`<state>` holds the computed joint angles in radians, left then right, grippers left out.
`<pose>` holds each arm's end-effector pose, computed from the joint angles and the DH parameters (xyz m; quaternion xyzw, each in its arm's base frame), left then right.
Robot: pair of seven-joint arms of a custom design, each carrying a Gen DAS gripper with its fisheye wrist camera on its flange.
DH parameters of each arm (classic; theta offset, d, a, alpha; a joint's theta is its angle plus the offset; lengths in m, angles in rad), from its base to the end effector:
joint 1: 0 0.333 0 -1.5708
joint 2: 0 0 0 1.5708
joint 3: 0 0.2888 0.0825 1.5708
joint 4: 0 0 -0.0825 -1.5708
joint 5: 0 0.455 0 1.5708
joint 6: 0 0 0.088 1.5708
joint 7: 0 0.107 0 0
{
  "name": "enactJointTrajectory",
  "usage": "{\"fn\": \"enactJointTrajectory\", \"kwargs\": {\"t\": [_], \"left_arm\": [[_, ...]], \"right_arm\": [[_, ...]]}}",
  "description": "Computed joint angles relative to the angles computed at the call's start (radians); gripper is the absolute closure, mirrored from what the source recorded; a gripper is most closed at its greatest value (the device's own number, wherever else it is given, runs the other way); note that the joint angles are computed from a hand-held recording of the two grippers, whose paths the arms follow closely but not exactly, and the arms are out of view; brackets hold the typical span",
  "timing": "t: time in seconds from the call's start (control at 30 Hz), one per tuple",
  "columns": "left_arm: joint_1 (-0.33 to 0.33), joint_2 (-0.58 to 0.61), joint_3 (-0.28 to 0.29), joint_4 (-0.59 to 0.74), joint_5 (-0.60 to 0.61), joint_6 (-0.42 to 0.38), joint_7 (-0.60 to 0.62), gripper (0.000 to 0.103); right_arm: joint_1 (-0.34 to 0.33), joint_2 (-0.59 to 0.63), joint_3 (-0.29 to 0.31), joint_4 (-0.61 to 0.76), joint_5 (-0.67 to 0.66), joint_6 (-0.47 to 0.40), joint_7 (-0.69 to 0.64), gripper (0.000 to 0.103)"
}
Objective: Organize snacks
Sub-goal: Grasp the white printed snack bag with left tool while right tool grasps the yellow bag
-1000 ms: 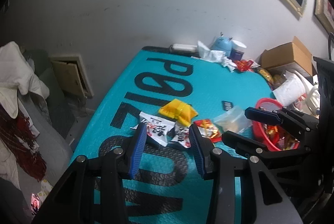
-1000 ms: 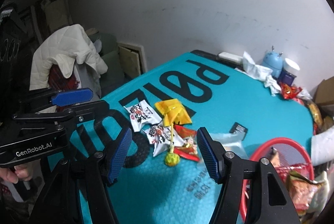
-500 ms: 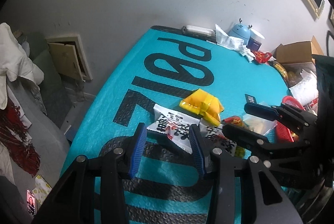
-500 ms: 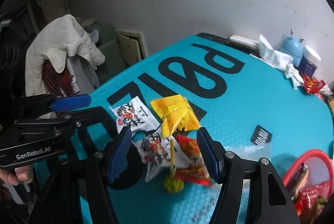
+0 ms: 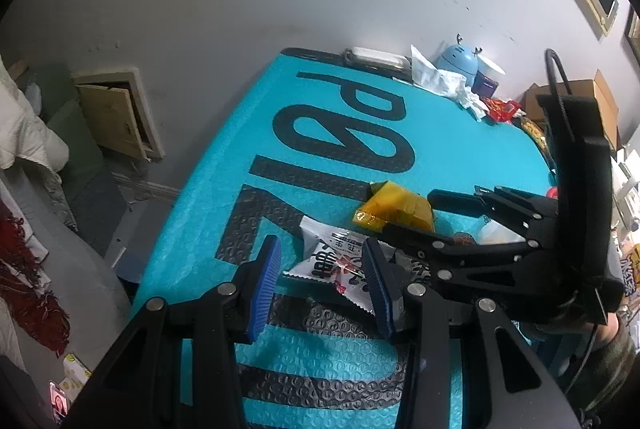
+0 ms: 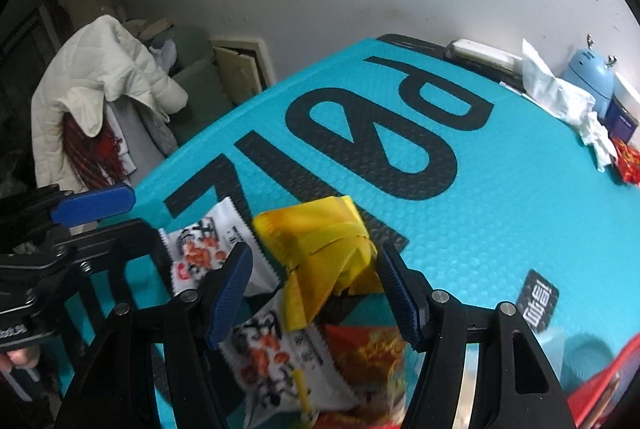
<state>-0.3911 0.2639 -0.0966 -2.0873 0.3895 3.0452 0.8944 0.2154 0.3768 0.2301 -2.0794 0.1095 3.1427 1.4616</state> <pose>0.5775 -0.3380 0.3002 -0.6040 0.7189 -0.3148 0.1385 0.6111 0.2773 0.2494 -0.7827 0.5194 -0.1506 0.3079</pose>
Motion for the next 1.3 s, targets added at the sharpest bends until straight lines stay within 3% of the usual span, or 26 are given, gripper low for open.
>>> {"fn": "enactJointTrajectory", "kwargs": {"t": [0.1,0.2,0.4,0.53,0.63,0.8,0.97,1.03,1.1,1.17,1.23,1.3], "left_arm": [[0.074,0.022,-0.087,0.016,-0.103,-0.014,0.115,0.062],[0.101,0.039,-0.127,0.027,-0.18,-0.021,0.195,0.062],[0.149,0.068,-0.202,0.05,-0.325,-0.051,0.365,0.062],[0.076,0.08,-0.129,0.076,-0.289,-0.09,0.341,0.062],[0.066,0.098,-0.116,0.103,-0.281,-0.128,0.337,0.062],[0.087,0.094,-0.131,0.095,-0.308,-0.099,0.346,0.062],[0.074,0.115,-0.118,0.123,-0.313,-0.134,0.319,0.061],[0.046,0.116,-0.086,0.123,-0.286,-0.127,0.269,0.042],[0.051,0.134,-0.091,0.143,-0.291,-0.153,0.251,0.028],[0.074,0.151,-0.115,0.157,-0.319,-0.168,0.263,0.028],[0.043,0.151,-0.083,0.162,-0.28,-0.167,0.225,0.028],[0.045,0.157,-0.085,0.172,-0.274,-0.177,0.218,0.028]], "right_arm": [[-0.009,0.012,0.007,0.014,0.002,-0.012,-0.01,0.041],[0.008,0.019,-0.013,0.02,-0.006,-0.02,-0.011,0.05],[-0.035,0.018,0.027,0.003,0.016,0.01,-0.022,0.059],[-0.005,-0.001,-0.005,-0.017,0.002,0.015,-0.005,0.059],[-0.032,-0.009,0.018,-0.03,0.01,0.015,-0.009,0.059],[-0.05,-0.02,0.033,-0.045,0.02,0.018,-0.009,0.059],[0.008,-0.033,-0.027,-0.06,0.001,0.027,0.02,0.059],[0.024,-0.039,-0.045,-0.069,-0.009,0.032,0.036,0.059],[0.016,-0.043,-0.04,-0.077,-0.012,0.037,0.042,0.059],[0.016,-0.046,-0.042,-0.083,-0.017,0.04,0.05,0.059],[0.02,-0.049,-0.047,-0.086,-0.024,0.042,0.058,0.059],[0.005,-0.048,-0.033,-0.088,-0.025,0.043,0.058,0.059]]}}
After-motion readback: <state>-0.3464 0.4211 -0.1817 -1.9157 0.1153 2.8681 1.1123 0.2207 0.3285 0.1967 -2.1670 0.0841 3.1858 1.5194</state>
